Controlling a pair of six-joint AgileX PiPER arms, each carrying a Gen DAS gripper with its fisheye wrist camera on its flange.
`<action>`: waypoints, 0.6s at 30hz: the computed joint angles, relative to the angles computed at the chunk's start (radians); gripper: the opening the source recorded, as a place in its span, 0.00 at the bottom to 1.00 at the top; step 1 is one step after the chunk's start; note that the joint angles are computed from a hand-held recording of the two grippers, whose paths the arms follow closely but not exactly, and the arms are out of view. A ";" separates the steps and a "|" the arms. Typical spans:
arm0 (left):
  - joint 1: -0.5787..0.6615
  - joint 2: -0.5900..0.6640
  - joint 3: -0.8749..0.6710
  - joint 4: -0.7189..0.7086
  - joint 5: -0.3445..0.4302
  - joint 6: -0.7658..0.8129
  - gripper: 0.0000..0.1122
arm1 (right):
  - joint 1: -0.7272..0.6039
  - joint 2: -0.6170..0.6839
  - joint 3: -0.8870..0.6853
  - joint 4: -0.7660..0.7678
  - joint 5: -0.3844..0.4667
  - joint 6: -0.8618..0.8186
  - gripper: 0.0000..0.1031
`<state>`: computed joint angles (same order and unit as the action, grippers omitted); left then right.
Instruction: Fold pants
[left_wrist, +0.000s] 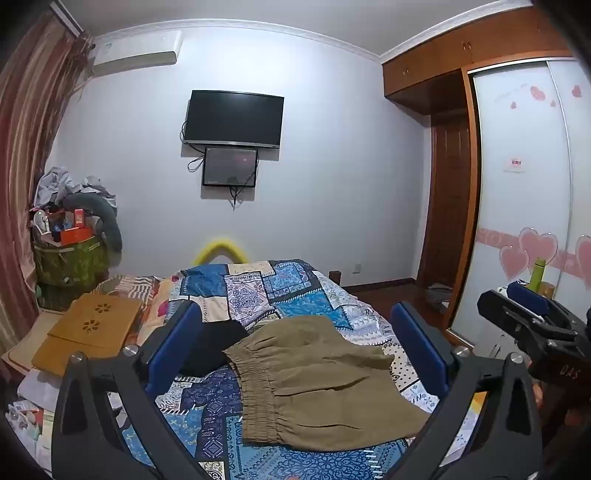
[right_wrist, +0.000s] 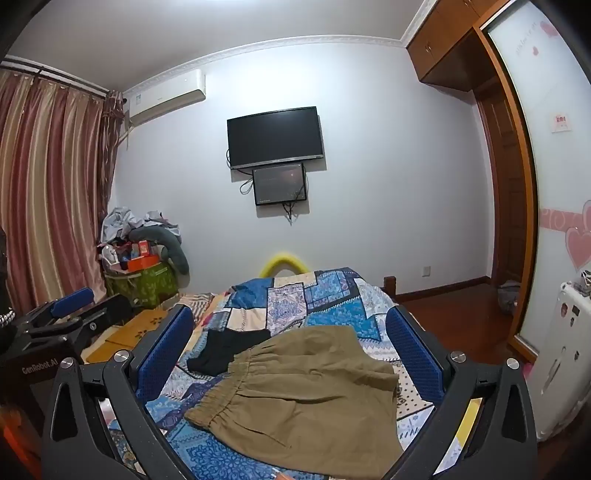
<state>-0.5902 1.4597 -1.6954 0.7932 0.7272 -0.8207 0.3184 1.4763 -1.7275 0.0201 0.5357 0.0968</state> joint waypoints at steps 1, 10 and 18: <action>0.000 0.002 -0.003 -0.011 -0.002 0.013 0.92 | 0.000 -0.001 0.003 0.000 -0.007 0.001 1.00; -0.026 0.008 0.010 0.034 -0.005 0.000 0.92 | -0.007 -0.015 0.049 0.012 -0.032 -0.012 1.00; -0.003 -0.003 0.021 0.023 -0.027 -0.013 0.92 | 0.001 -0.007 0.035 -0.014 -0.015 0.012 1.00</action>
